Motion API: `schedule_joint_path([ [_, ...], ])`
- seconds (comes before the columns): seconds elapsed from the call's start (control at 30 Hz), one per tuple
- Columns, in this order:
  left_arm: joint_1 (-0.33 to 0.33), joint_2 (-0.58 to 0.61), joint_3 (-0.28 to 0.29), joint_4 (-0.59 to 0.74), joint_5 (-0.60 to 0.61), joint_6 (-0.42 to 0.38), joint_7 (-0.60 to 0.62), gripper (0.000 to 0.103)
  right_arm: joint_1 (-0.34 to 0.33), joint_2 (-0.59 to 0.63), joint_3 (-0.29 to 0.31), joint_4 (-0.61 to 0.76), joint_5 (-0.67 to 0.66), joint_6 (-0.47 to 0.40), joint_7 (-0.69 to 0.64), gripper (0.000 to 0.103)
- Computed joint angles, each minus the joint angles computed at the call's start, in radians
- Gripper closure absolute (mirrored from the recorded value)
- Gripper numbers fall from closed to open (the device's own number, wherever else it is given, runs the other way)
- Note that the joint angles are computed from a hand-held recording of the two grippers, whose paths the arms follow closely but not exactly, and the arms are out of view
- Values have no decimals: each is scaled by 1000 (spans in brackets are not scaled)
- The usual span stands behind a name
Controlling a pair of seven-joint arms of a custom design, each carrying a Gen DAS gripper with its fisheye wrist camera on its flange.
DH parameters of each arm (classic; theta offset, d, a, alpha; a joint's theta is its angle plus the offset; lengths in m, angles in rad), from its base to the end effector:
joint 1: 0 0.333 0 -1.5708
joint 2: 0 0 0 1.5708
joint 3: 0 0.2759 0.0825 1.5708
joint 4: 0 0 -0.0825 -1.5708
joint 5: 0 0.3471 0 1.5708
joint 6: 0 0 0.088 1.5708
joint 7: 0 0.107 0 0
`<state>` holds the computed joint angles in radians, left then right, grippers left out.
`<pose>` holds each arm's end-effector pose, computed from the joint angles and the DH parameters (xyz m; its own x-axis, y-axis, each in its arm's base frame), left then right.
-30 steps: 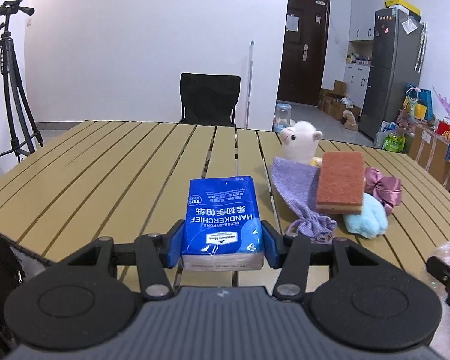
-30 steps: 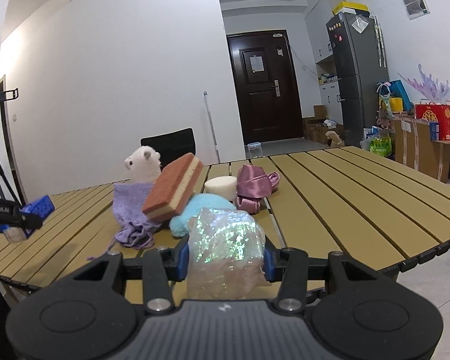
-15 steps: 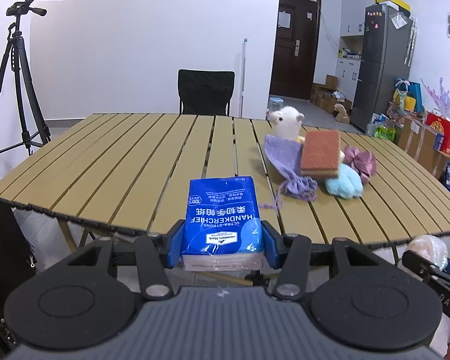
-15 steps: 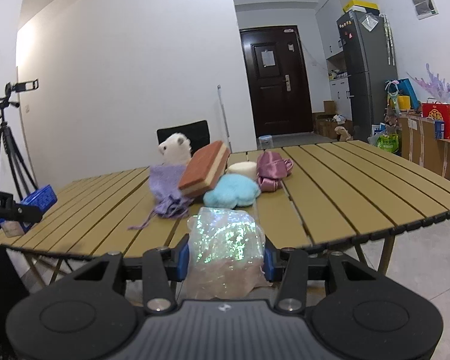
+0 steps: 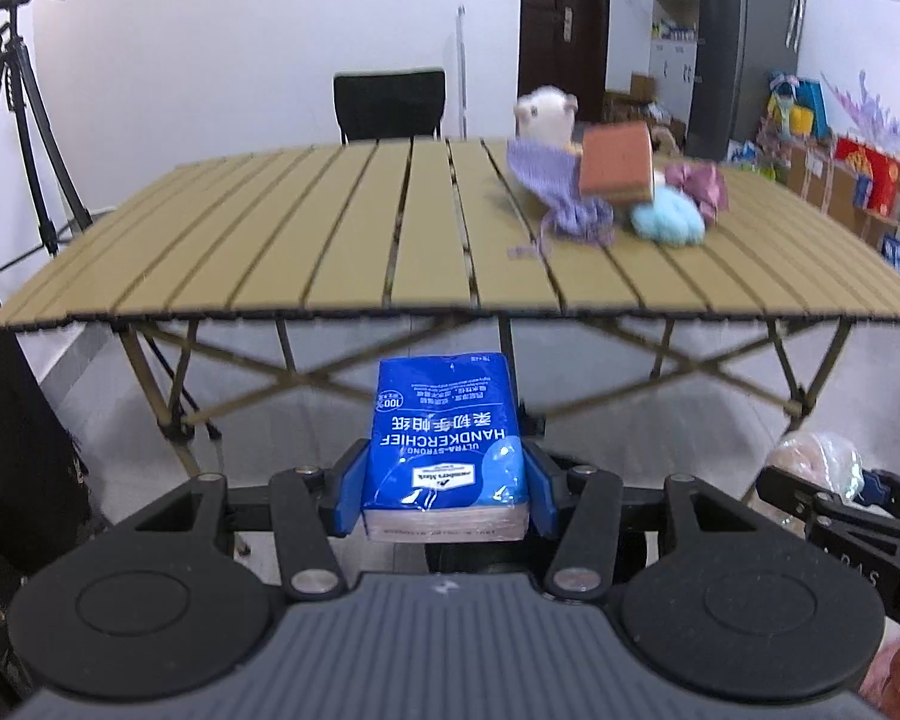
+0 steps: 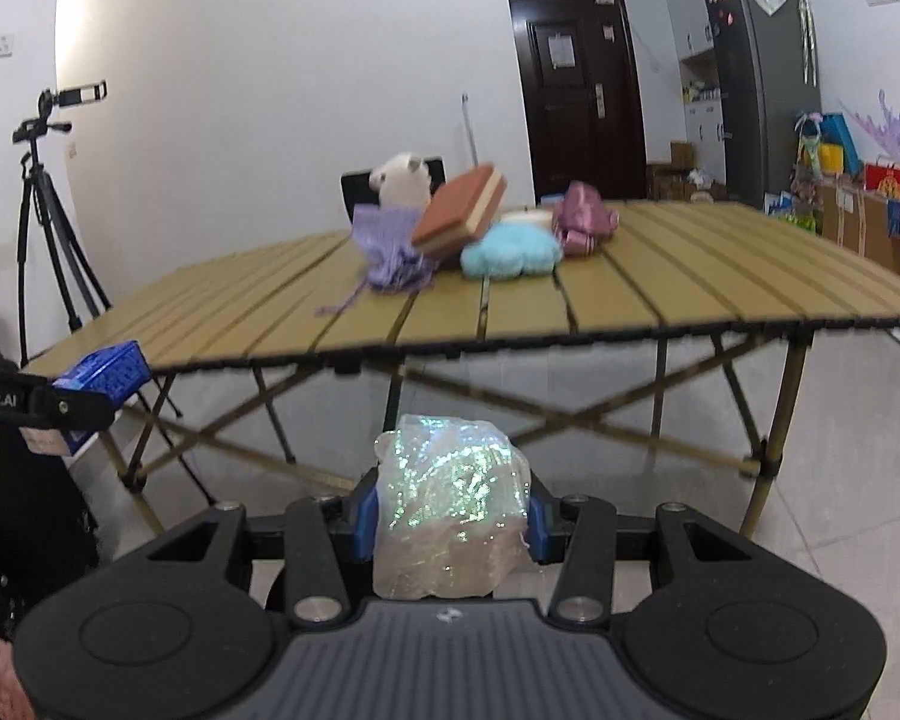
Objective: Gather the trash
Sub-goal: 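Carry the tissue pack and plastic bag down over the black bin with both tools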
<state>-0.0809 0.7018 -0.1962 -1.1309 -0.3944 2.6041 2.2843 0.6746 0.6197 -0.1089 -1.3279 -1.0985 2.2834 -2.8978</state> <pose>0.7199 -0.1438 0.4683 -0.5834 -0.8119 -0.0215 -0.5119 0.3881 -0.7663 0.5952 0.3751 0.4017 -0.4647 -0.8687 -0.1714 -0.3926 0.3756 -0.8395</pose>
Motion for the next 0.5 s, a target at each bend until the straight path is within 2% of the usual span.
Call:
schedule_joint_path([
  [0.13,4,-28,10,-79,8,1,13,50,-2,21,22,12,53,-7,-27,59],
  [0.33,-7,-28,41,-126,46,-12,-9,50,-9,57,36,37,143,-14,-81,59],
  [0.5,-26,8,75,-97,105,-65,-62,50,-18,89,42,62,216,-13,-130,59],
])
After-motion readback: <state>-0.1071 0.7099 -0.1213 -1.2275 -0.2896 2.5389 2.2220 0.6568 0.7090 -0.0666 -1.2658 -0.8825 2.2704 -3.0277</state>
